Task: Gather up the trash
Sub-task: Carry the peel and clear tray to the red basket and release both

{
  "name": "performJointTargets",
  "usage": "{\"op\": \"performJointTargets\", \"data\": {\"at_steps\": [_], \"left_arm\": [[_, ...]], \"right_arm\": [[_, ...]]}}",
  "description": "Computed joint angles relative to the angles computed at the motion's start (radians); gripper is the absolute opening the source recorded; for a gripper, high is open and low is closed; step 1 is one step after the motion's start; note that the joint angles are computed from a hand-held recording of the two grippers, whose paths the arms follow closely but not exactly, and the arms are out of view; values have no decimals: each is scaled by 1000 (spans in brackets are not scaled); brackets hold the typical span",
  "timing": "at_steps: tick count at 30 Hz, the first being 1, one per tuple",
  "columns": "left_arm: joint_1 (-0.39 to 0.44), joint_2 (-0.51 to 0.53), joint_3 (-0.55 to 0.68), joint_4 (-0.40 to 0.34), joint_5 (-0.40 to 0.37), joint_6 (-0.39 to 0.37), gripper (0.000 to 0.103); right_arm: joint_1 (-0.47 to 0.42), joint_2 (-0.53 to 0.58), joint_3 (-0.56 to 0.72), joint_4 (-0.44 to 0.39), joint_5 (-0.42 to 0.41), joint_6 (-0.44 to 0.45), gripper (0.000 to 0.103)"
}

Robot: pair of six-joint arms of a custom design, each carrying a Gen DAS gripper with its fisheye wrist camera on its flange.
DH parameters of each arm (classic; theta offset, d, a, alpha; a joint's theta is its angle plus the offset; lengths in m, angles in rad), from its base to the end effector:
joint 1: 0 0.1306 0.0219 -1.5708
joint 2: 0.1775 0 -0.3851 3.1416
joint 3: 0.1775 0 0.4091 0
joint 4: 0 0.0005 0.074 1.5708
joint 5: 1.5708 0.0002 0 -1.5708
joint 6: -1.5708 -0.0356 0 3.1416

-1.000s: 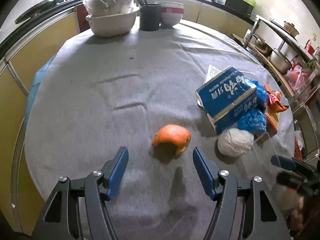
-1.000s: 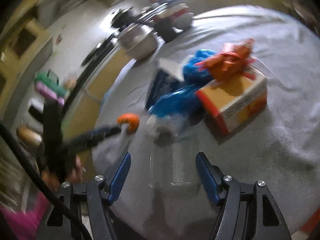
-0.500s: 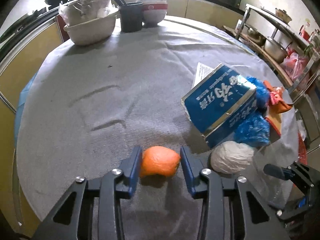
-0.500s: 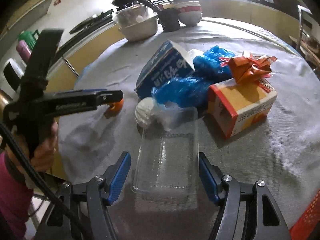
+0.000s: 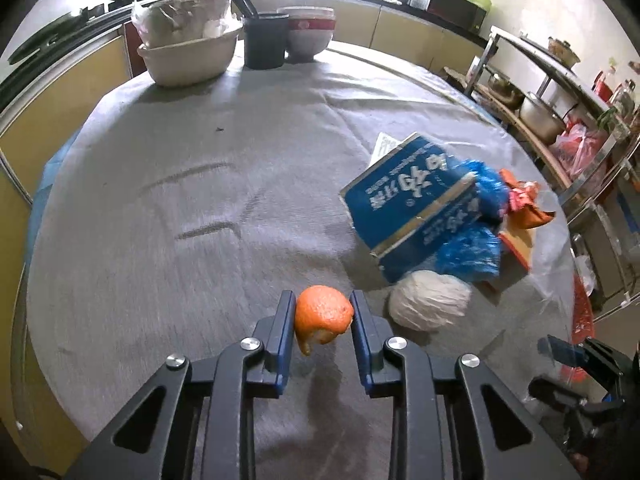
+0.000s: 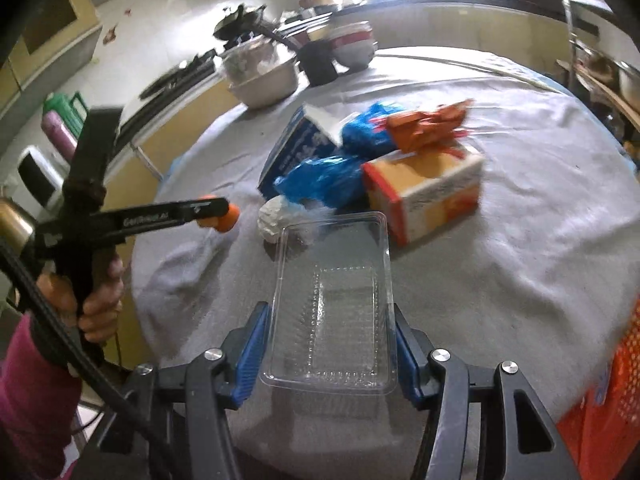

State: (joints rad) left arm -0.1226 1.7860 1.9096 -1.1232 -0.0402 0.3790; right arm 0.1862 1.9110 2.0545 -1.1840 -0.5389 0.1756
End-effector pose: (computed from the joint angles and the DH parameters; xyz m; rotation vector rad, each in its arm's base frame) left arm 0.6297 -0.0767 0.4445 -0.3443 2.5521 -0.1375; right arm 0.6552 0.1415 0.4334 -0.6421 2.4557 0.7026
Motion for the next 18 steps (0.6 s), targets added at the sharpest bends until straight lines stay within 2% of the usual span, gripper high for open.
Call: {"op": "performJointTargets", "data": {"at_steps": [6,13,18], "left_arm": [[-38,-44,-17,25,-38,2,28],[-122,-50,38,35,-130,-74,28],[-179,-27,87,43,-168,-134,28]], "right_arm": [[-24,-28,-24,58,-21,-61,59],[-51,-69,-76,123,-23,-107,59],[-88,-92,-105,165,-24,-142,59]]}}
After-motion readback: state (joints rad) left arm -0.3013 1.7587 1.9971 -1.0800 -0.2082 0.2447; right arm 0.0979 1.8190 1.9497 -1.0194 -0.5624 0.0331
